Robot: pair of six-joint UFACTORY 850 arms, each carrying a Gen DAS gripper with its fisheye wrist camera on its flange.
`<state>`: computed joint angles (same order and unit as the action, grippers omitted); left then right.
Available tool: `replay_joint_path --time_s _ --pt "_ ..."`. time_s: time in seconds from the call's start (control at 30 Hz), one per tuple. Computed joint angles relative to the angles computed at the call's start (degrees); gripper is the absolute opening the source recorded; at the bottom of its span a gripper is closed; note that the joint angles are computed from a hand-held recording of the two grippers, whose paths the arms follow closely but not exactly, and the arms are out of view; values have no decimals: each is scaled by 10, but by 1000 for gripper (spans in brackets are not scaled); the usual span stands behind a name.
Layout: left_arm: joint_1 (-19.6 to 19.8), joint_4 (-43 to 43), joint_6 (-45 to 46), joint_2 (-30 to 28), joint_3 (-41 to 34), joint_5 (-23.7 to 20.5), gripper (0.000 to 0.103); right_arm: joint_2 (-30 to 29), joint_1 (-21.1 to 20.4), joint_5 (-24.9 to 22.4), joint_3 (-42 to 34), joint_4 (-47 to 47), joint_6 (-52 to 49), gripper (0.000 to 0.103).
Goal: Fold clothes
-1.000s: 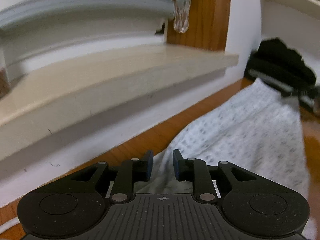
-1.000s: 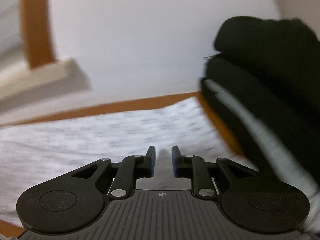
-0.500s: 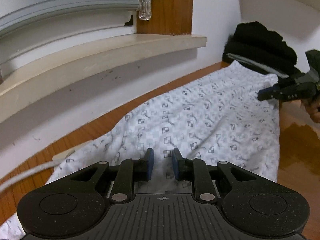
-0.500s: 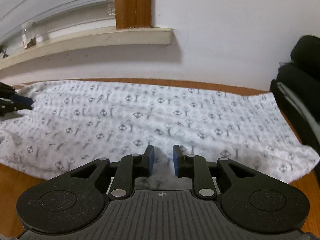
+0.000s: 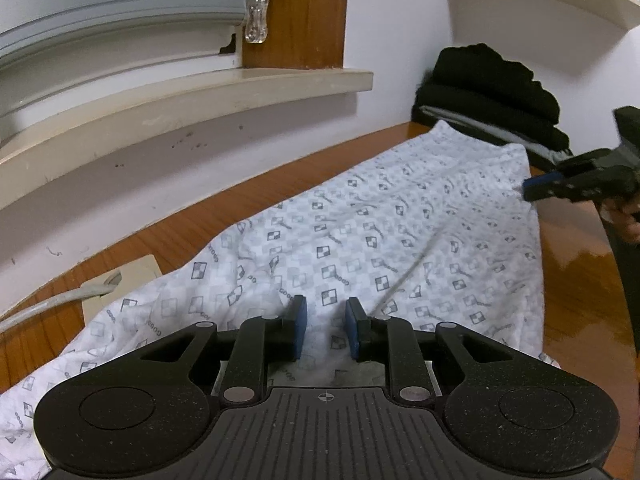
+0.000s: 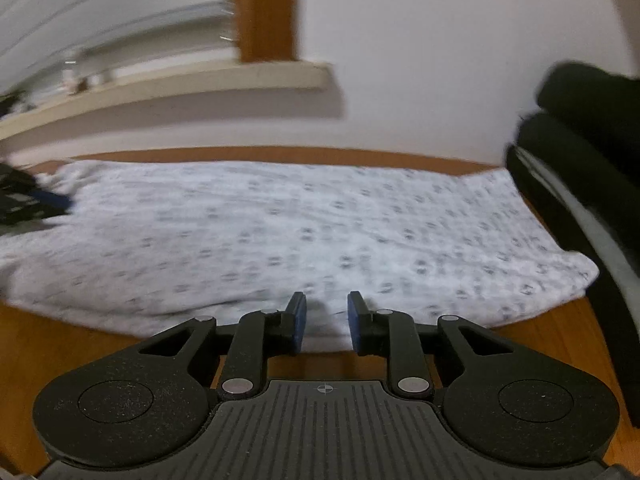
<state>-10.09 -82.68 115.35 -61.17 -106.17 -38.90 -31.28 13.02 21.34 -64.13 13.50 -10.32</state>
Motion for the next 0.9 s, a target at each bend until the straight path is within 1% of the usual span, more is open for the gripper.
replay_joint_path --time_s 0.03,0.1,0.13,0.17,0.23,0.3,0.33,0.37,0.4,0.43,0.47,0.5,0.57,0.6,0.67,0.73,0.8,0.9 --pt "1 3 -5 -2 -3 -3 23 4 4 1 4 -14 0 30" --pt "3 8 -14 -4 -6 -8 23 6 11 -4 5 -49 6 35" --pt "3 10 -17 -5 -8 -10 23 4 14 -10 1 -51 -4 36" --pt "4 11 -20 -6 -10 -12 23 0 16 -20 -6 -46 -19 36" --pt "4 11 -20 -5 -9 -12 23 -11 18 -41 -23 -47 -37 41" --pt "4 11 -20 -5 -9 -13 23 -19 19 -46 -35 -9 -82 41" --pt "4 11 -21 -5 -9 -13 23 -21 17 -47 -38 -6 -86 40" --pt "4 11 -21 -5 -9 -13 23 -21 13 -54 -39 -28 -66 38" --pt "4 11 -21 -5 -9 -13 23 -21 9 -61 -40 -55 -41 16" --pt "4 11 -22 -5 -9 -13 23 -20 7 -65 -40 -69 -30 3" --pt "5 12 -23 -5 -10 -13 23 -16 6 -63 -35 -60 -43 1" --pt "5 12 -25 -6 -11 -14 23 -7 7 -53 -23 -32 -68 1" --pt "6 17 -34 -8 -16 -19 23 23 11 7 17 57 -145 1" --pt "7 17 -37 -9 -17 -20 23 41 10 28 35 74 -151 1" --pt "6 16 -35 -9 -17 -19 23 66 -2 39 60 65 -115 1" --pt "6 10 -25 -5 -11 -15 24 73 -12 35 71 45 -82 1" --pt "7 -4 -16 1 -1 -11 29 67 -15 32 70 -10 -25 2" --pt "13 -27 -5 18 23 4 30 44 0 46 55 -74 47 5"
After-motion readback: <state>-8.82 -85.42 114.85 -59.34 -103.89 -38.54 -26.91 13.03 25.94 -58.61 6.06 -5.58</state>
